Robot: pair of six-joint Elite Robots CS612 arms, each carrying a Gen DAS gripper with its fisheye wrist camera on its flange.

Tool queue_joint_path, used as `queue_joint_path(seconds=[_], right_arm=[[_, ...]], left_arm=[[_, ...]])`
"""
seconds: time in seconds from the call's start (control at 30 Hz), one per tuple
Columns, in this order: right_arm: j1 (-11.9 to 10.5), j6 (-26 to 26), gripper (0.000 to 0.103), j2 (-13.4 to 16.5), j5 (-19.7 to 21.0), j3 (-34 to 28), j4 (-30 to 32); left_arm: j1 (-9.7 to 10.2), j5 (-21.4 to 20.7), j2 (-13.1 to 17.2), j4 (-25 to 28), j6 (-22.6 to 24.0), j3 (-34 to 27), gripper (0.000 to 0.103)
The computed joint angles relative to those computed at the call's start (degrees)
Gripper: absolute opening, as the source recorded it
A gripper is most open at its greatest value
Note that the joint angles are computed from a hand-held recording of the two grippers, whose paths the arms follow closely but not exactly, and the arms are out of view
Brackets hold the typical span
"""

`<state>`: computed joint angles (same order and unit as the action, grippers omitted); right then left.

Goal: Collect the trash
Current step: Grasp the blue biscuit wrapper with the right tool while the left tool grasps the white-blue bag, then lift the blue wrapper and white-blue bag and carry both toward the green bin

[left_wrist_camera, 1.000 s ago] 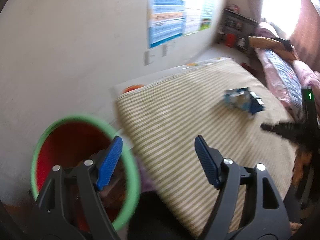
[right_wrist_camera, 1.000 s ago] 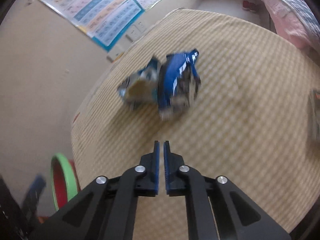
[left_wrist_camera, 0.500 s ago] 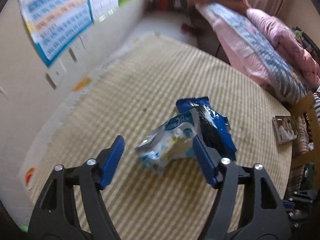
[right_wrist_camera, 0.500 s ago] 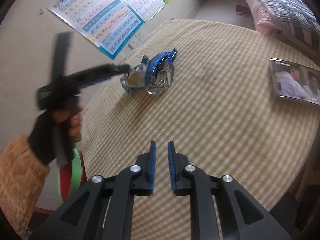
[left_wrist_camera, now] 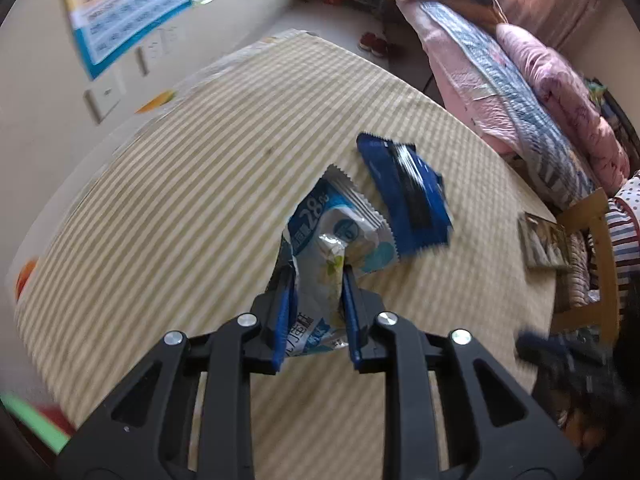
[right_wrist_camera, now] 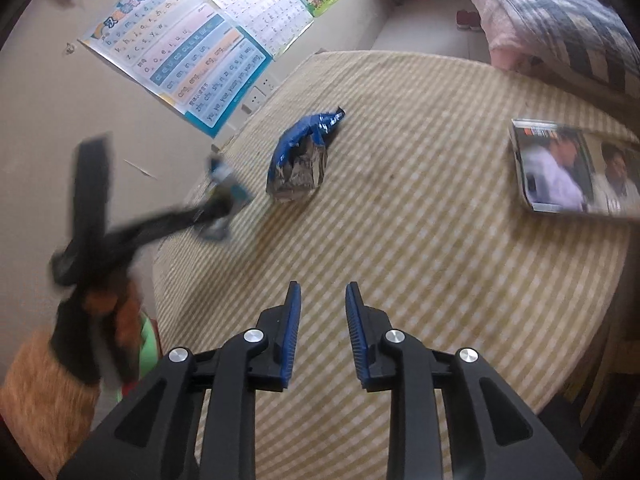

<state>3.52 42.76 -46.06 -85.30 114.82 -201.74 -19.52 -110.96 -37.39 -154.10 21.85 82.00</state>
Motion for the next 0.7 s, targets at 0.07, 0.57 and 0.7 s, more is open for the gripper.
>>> queue_joint_path(seconds=[0.07, 0.57, 0.7], right_arm=[[-0.01, -1.25, 0.034, 0.1, -1.37, -1.39, 1.57], [-1.11, -9.17, 0.067, 4.99, -8.08, -19.47, 22.45], [-1.21, -8.93, 0.067, 6.0, -7.16, -21.33, 25.73]], left_arm=[[0.58, 1.16, -1.7, -3.34, -0.41, 3.56, 0.023], [3.56, 0.94, -3.4, -5.15, -8.41, 10.68, 0.026], [4.03, -0.47, -3.2, -4.81, -9.26, 10.52, 0.026]])
